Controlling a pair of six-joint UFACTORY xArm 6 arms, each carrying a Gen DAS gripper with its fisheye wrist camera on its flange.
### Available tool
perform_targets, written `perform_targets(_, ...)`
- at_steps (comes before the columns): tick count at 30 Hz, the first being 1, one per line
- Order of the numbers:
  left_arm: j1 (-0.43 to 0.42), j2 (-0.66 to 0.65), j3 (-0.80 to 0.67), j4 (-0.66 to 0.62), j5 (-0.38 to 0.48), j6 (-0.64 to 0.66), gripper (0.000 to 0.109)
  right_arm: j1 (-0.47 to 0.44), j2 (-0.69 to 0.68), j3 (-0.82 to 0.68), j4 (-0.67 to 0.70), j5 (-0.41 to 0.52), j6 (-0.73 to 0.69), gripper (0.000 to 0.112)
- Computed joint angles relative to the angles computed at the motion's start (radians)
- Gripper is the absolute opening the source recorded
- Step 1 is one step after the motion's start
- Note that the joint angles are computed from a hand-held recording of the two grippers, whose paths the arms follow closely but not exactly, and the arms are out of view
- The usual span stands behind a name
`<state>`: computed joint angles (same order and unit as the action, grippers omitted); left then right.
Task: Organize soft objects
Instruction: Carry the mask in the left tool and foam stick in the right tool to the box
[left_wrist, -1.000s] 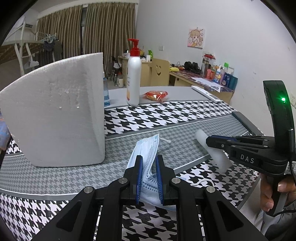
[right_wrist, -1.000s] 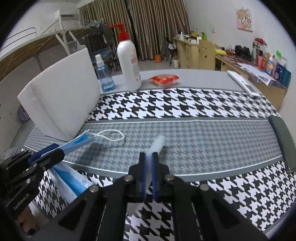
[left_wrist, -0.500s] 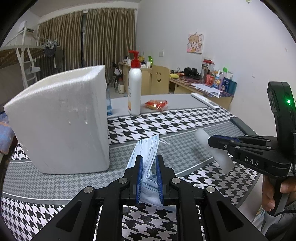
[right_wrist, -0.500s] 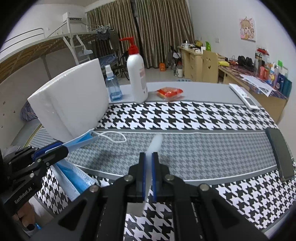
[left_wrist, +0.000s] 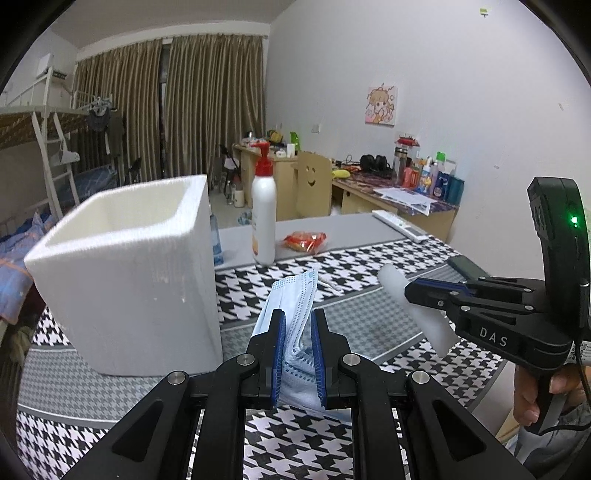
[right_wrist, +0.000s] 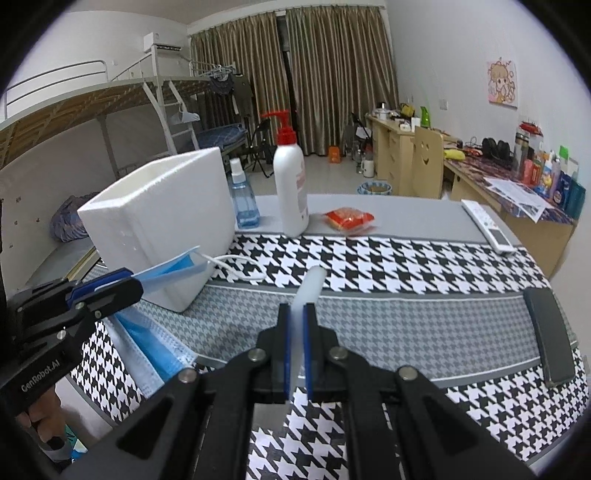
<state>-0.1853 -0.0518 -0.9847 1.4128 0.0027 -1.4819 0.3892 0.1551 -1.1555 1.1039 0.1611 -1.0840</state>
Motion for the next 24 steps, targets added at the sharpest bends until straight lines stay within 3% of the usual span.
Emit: perform_targets(24,-0.002,-0.014,-0.099,0.084,0.024,-0.057,0.015,0.017,-0.030,-0.069,0.174,0.006,-0.224,0.008)
